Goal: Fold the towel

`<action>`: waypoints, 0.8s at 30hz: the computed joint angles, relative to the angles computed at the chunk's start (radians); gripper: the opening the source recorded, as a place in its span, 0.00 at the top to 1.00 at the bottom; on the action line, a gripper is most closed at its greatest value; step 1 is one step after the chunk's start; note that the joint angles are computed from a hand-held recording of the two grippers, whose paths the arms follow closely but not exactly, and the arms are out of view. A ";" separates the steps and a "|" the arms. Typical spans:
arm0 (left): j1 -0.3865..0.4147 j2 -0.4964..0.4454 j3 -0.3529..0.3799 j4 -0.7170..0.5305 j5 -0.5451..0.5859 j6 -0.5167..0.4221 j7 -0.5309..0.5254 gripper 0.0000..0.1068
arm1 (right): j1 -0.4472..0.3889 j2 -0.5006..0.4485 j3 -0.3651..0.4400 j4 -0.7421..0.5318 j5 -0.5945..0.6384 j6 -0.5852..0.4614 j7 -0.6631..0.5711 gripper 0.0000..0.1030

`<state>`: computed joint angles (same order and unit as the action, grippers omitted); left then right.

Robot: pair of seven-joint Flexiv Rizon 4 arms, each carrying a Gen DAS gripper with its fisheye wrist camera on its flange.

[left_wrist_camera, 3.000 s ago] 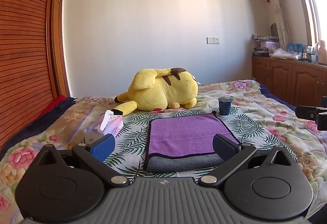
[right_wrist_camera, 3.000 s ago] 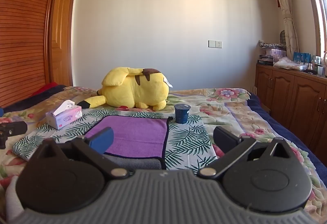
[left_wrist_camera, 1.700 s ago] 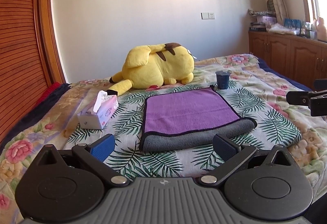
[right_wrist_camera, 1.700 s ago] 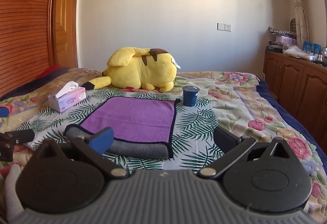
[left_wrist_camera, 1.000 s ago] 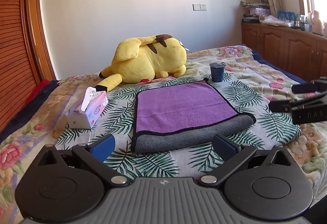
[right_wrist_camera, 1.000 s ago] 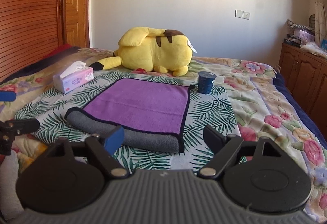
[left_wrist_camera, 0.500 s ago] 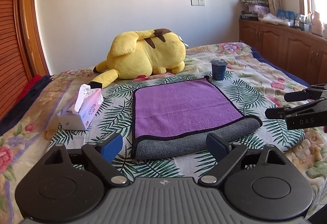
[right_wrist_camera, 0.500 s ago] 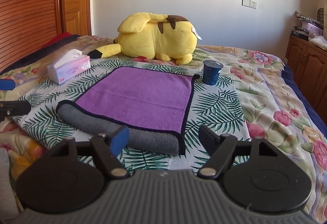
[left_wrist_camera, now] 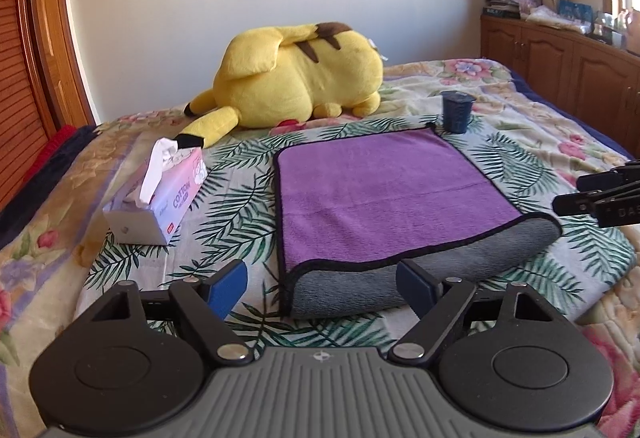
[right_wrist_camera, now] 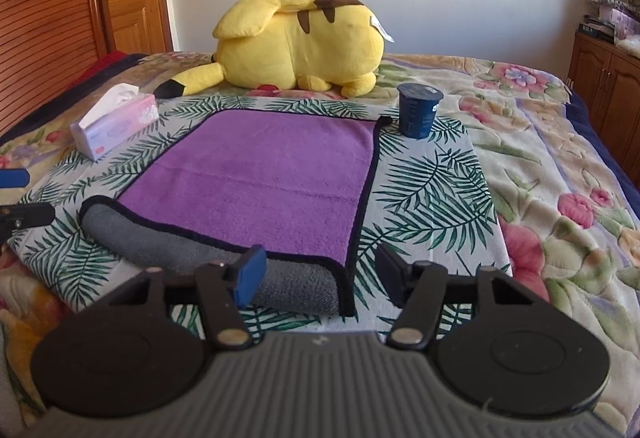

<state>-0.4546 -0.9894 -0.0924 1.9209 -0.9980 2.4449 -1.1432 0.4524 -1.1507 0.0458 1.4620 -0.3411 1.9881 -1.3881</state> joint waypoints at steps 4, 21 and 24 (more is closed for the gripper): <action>0.025 -0.007 0.007 -0.008 0.016 -0.024 -0.005 0.42 | -0.036 -0.020 0.042 -0.040 -0.049 -0.035 0.006 0.40; 0.098 -0.022 0.040 -0.033 0.164 -0.152 -0.062 0.68 | -0.133 -0.081 0.182 -0.140 -0.174 -0.170 0.000 0.47; 0.101 -0.024 0.057 -0.038 0.192 -0.186 -0.084 0.70 | -0.148 -0.092 0.210 -0.156 -0.180 -0.202 -0.015 0.48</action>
<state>-0.3541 -1.0139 -0.0351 1.8828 -0.8058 2.2585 -1.2272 0.3039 -1.2424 0.2558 1.3060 -0.5210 1.7863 -1.4029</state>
